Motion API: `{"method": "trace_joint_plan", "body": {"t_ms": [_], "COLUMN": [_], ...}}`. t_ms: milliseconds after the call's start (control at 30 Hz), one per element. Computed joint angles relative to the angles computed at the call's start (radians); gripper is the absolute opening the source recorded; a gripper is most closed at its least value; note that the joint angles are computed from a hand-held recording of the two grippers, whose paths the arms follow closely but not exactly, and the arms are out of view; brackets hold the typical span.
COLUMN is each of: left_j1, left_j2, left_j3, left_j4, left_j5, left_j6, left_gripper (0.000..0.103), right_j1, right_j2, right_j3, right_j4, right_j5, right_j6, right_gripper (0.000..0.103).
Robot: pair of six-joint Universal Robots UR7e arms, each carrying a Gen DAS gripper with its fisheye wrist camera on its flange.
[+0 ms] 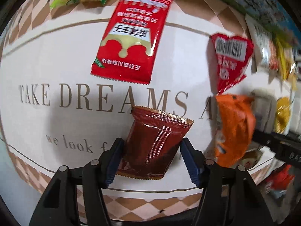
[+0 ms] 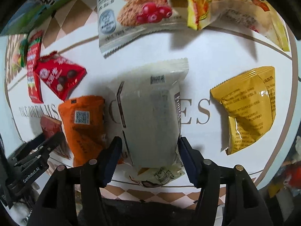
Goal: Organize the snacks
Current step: 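Carry the dark red packet and white packet into the box with both tools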
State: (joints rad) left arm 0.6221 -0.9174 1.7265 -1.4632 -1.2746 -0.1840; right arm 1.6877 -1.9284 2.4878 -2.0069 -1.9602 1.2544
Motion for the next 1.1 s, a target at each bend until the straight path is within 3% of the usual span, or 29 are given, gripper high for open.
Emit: {"method": "trace_joint_plan", "body": {"t_ms": [267, 367, 433, 500, 567, 767, 900, 1100], "left_j1": [-0.004, -0.017, -0.047, -0.092, -0.112, -0.109, -0.106, -0.124], "left_j2": [-0.016, -0.004, 0.028, 0.023, 0.005, -0.023, -0.034, -0.048], "left_j3": [0.03, 0.038, 0.005, 0.047, 0.078, 0.093, 0.093, 0.055], "left_j4": [0.016, 0.004, 0.008, -0.031, -0.055, -0.068, -0.079, -0.093], "left_j5": [-0.005, 0.006, 0.005, 0.013, 0.034, 0.018, 0.018, -0.014], "left_j6": [0.082, 0.124, 0.136, 0.134, 0.122, 0.027, -0.028, -0.068], "left_gripper": [0.066, 0.066, 0.066, 0.065, 0.057, 0.055, 0.055, 0.055], "right_j1": [0.03, 0.051, 0.03, 0.023, -0.003, 0.084, 0.134, 0.178], "right_j2": [0.048, 0.108, 0.096, 0.096, 0.13, 0.2, 0.219, 0.109], "right_j3": [-0.03, -0.056, -0.04, -0.034, -0.035, -0.073, -0.062, -0.058], "right_j4": [0.039, 0.025, 0.023, 0.025, -0.01, 0.034, -0.013, 0.034], "right_j5": [0.006, 0.011, 0.01, 0.012, -0.012, -0.07, -0.074, -0.075], "right_j6": [0.0, 0.025, 0.005, -0.003, -0.037, 0.064, 0.138, 0.194], "right_gripper": [0.065, 0.065, 0.065, 0.065, 0.065, 0.06, 0.057, 0.057]}}
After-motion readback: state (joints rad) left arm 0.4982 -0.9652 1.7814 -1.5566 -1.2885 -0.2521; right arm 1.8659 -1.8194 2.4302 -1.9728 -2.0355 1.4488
